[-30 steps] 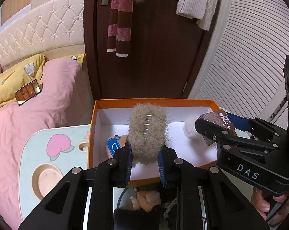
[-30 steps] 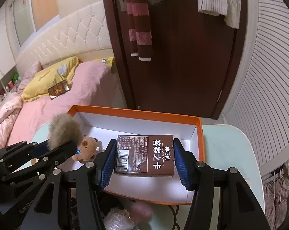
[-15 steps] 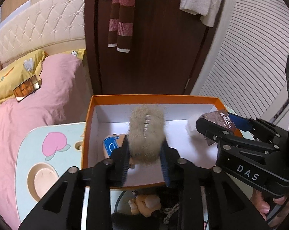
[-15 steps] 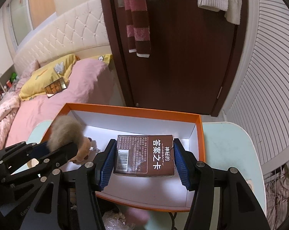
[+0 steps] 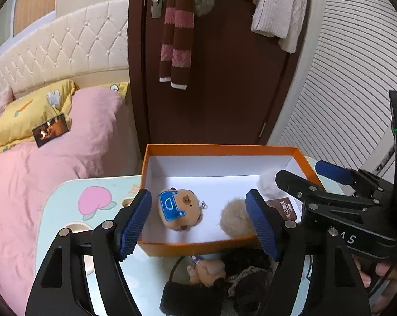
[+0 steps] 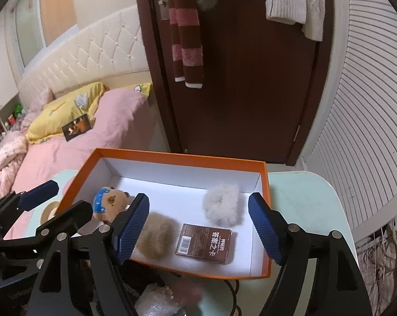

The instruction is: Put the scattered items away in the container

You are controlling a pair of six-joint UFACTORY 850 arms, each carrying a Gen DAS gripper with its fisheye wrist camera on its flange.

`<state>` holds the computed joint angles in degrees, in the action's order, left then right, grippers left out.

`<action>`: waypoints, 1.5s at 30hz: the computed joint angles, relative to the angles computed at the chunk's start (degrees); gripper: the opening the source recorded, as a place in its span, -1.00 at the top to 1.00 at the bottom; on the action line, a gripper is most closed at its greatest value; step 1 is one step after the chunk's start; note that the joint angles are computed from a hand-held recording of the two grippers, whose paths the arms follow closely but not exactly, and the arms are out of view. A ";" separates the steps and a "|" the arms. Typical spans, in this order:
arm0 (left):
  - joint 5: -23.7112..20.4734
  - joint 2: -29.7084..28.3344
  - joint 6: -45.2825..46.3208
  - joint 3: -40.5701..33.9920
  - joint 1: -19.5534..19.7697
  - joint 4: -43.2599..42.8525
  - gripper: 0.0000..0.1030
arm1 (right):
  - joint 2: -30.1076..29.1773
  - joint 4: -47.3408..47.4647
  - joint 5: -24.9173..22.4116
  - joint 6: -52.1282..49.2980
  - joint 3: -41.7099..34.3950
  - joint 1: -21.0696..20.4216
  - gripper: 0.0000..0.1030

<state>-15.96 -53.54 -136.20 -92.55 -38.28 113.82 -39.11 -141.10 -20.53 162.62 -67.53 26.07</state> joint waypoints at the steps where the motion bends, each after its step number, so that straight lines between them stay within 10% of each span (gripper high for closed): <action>1: -0.43 0.50 -1.22 0.74 -0.17 1.24 -0.44 | 0.47 -1.08 -0.22 1.05 0.54 0.11 -0.50; 22: -6.04 10.14 -21.28 21.68 -3.80 14.97 -0.44 | 8.32 -6.56 -6.31 9.50 16.89 5.29 -0.64; 35: -5.85 6.18 -4.39 20.49 -5.77 -3.64 -0.44 | 4.53 -1.60 -2.67 8.50 18.62 6.29 -0.66; 45: -9.80 4.58 -6.33 20.18 -6.46 -5.68 -0.99 | 2.83 1.16 -6.45 6.62 18.61 7.04 -1.00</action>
<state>-25.76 -48.96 -142.53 -72.38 -44.73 108.14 -36.28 -139.94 -26.98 169.25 -48.93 33.11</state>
